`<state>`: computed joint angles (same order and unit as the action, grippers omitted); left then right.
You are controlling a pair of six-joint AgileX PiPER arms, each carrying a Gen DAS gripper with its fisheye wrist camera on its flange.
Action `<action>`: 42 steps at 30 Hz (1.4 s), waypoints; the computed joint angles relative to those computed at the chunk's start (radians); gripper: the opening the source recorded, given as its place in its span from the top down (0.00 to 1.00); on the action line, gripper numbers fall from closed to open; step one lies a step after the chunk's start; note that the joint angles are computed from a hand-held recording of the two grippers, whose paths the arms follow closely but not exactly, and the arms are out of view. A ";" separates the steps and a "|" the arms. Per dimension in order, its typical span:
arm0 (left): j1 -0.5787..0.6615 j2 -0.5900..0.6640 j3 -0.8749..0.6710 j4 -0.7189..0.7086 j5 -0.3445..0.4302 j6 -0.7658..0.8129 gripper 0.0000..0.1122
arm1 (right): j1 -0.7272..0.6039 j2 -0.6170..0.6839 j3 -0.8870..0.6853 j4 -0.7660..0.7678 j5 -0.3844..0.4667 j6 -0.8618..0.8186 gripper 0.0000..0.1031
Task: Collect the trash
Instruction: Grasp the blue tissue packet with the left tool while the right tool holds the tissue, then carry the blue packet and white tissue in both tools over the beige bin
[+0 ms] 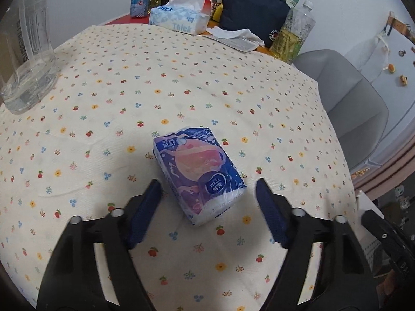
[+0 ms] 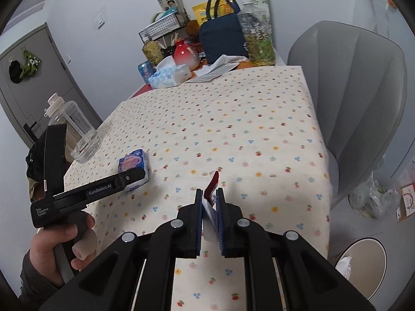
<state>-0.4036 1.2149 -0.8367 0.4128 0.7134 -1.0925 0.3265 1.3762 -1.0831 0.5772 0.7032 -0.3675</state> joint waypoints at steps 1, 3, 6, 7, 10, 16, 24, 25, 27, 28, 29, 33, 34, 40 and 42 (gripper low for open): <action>-0.008 0.005 -0.007 0.008 0.014 -0.009 0.53 | -0.016 -0.007 0.007 0.011 0.004 -0.012 0.90; -0.004 0.008 -0.017 -0.013 0.025 0.006 0.73 | -0.042 -0.017 0.017 0.026 0.012 -0.028 0.89; -0.021 -0.003 -0.017 -0.011 0.032 -0.005 0.82 | -0.083 -0.033 0.031 0.059 0.034 -0.060 0.89; -0.037 -0.010 -0.016 -0.001 0.036 -0.018 0.84 | -0.096 -0.041 0.038 0.069 0.039 -0.072 0.89; -0.091 -0.026 -0.021 0.033 0.054 -0.058 0.88 | -0.125 -0.062 0.057 0.091 0.050 -0.096 0.89; -0.201 -0.048 -0.065 0.077 0.094 -0.099 0.91 | -0.191 -0.113 0.098 0.131 0.073 -0.129 0.89; -0.358 0.004 -0.160 0.121 0.115 -0.151 0.91 | -0.363 -0.160 0.156 0.233 0.138 -0.240 0.89; -0.380 0.029 -0.183 0.125 0.116 -0.155 0.91 | -0.398 -0.163 0.164 0.251 0.153 -0.264 0.89; -0.409 0.065 -0.219 0.130 0.120 -0.161 0.91 | -0.464 -0.164 0.176 0.281 0.184 -0.310 0.89; -0.429 0.096 -0.248 0.134 0.124 -0.163 0.91 | -0.498 -0.163 0.181 0.297 0.201 -0.335 0.89; -0.442 0.122 -0.272 0.133 0.126 -0.160 0.91 | -0.537 -0.162 0.184 0.310 0.221 -0.360 0.89; -0.497 0.232 -0.382 0.133 0.133 -0.148 0.91 | -0.705 -0.138 0.195 0.355 0.299 -0.467 0.89; -0.511 0.265 -0.415 0.129 0.135 -0.142 0.91 | -0.749 -0.126 0.196 0.360 0.317 -0.492 0.89; -0.568 0.443 -0.593 0.089 0.140 -0.087 0.91 | -0.959 -0.044 0.194 0.359 0.376 -0.603 0.89; -0.583 0.490 -0.646 0.075 0.151 -0.067 0.91 | -1.024 -0.014 0.196 0.360 0.392 -0.640 0.89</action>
<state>-0.9869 1.7049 -1.4829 0.4876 0.8639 -1.1590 -0.6975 1.3625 -0.8875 0.9374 1.0951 -1.0072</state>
